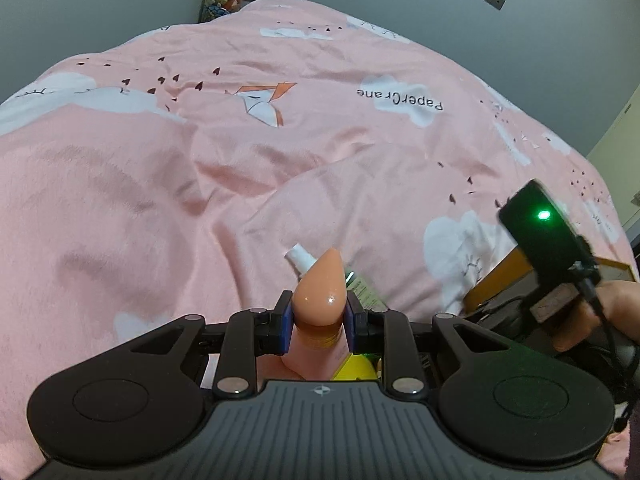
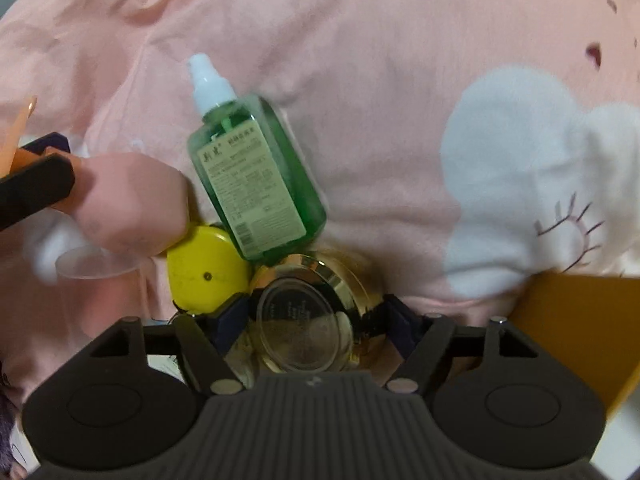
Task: Organize rigid objects
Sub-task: 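Lift the pink bottle and gold compact and carry both over the orange box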
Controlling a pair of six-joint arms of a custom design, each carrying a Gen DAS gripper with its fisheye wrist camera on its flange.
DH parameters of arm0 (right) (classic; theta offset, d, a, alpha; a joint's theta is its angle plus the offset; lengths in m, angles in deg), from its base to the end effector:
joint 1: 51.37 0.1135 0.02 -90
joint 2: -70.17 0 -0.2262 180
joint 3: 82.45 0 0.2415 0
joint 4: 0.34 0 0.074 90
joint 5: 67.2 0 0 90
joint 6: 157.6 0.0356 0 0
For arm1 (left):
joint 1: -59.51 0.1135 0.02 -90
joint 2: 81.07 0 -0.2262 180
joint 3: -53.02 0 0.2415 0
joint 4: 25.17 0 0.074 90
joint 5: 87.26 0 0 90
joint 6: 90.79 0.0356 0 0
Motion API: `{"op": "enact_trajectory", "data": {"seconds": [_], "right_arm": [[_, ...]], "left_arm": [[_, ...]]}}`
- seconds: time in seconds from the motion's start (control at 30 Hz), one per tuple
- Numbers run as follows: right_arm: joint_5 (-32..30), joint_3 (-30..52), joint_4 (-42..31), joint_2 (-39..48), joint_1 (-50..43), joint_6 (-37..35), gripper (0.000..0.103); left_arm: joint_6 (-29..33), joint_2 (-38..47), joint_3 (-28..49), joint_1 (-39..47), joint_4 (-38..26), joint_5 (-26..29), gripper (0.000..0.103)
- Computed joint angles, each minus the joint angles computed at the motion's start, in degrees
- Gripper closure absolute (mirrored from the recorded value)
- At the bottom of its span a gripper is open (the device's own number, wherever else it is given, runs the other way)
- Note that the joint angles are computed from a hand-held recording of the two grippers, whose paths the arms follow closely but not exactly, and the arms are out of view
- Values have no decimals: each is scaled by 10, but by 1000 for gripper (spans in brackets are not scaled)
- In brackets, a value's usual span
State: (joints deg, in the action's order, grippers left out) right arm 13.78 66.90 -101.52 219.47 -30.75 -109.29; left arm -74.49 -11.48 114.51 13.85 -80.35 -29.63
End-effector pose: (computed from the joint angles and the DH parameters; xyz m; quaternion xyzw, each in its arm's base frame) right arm 0.4051 0.1584 0.1221 0.5068 -0.8530 -0.0946 0.0807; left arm 0.1723 -0.1490 0.1985 -0.2889 0.8909 -0.0546 0.3461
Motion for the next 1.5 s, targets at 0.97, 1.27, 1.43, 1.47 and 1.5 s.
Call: {"op": "enact_trajectory", "data": {"seconds": [0.97, 1.27, 1.43, 1.47, 1.5], "right_arm": [[-192, -383, 145, -407, -152, -48, 76], [-283, -224, 36, -383, -292, -89, 76], [-271, -143, 29, -324, -361, -81, 76], [-260, -131, 35, -309, -372, -74, 76], [-253, -131, 44, -300, -379, -68, 76]], "left_arm": [[-58, 32, 103, -129, -88, -130, 74], [144, 125, 234, -125, 32, -101, 74], [253, 225, 321, -103, 97, -9, 74], [267, 254, 345, -96, 100, 17, 74], [274, 280, 367, -92, 94, 36, 74]]}}
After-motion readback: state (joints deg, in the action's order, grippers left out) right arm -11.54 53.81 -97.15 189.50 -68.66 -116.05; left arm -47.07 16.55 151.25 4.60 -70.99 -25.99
